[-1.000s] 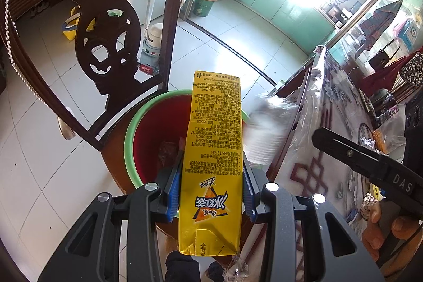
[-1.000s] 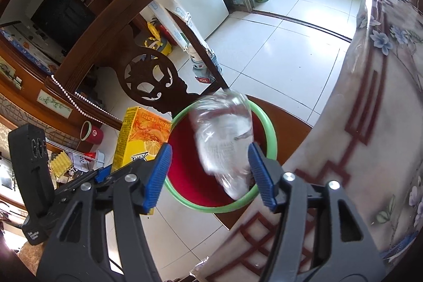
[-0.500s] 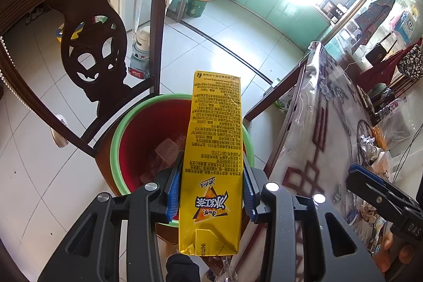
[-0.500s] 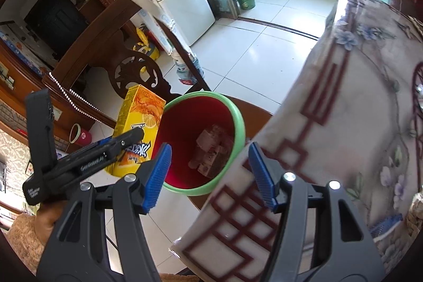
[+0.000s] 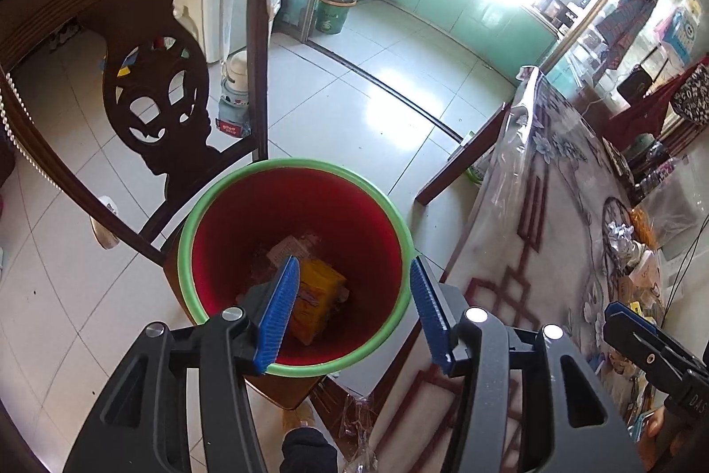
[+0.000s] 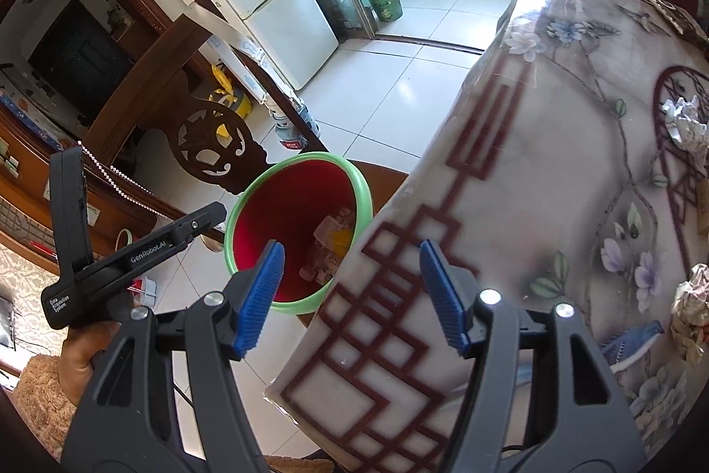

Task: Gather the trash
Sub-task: 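Move both open tools back over the trash on the table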

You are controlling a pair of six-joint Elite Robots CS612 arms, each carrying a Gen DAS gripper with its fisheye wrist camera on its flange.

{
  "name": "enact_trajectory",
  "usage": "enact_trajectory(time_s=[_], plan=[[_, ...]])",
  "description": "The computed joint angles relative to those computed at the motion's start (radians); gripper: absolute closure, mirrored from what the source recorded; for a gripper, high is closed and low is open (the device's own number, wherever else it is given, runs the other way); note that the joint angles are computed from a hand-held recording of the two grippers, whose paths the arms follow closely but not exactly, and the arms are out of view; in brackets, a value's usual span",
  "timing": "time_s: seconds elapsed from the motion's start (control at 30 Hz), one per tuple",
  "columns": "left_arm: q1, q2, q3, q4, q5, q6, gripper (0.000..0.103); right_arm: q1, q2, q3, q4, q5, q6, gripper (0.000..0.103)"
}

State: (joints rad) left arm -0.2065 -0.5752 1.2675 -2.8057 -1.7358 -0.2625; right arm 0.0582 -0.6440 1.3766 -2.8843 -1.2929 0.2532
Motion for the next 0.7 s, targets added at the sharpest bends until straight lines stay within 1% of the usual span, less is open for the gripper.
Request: enact_trajectory(time_s=[0.17, 0.3, 0.33, 0.4, 0.5, 0.6, 0.7], plan=[[-0.020, -0.025, 0.037, -0.040, 0.017, 0.033, 0.053, -0.008, -0.021, 0.041, -0.039, -0.008, -0.009, 0.038], [-0.040, -0.045, 0.066, -0.067, 0.024, 0.034, 0.053, -0.021, -0.044, 0.086, -0.074, -0.009, -0.020, 0.037], [-0.046, -0.050, 0.074, -0.073, 0.025, 0.034, 0.053, -0.026, -0.052, 0.103, -0.088, -0.012, -0.026, 0.035], [-0.059, -0.061, 0.090, -0.086, 0.030, 0.033, 0.053, -0.037, -0.067, 0.133, -0.111, -0.020, -0.038, 0.034], [-0.083, -0.077, 0.116, -0.106, 0.029, 0.031, 0.053, -0.058, -0.097, 0.196, -0.148, -0.053, -0.048, 0.034], [-0.110, -0.091, 0.140, -0.127, 0.025, 0.026, 0.053, -0.094, -0.132, 0.275, -0.197, -0.088, -0.035, 0.034], [-0.137, -0.102, 0.160, -0.146, 0.011, 0.020, 0.053, -0.137, -0.171, 0.359, -0.233, -0.144, -0.017, 0.034]])
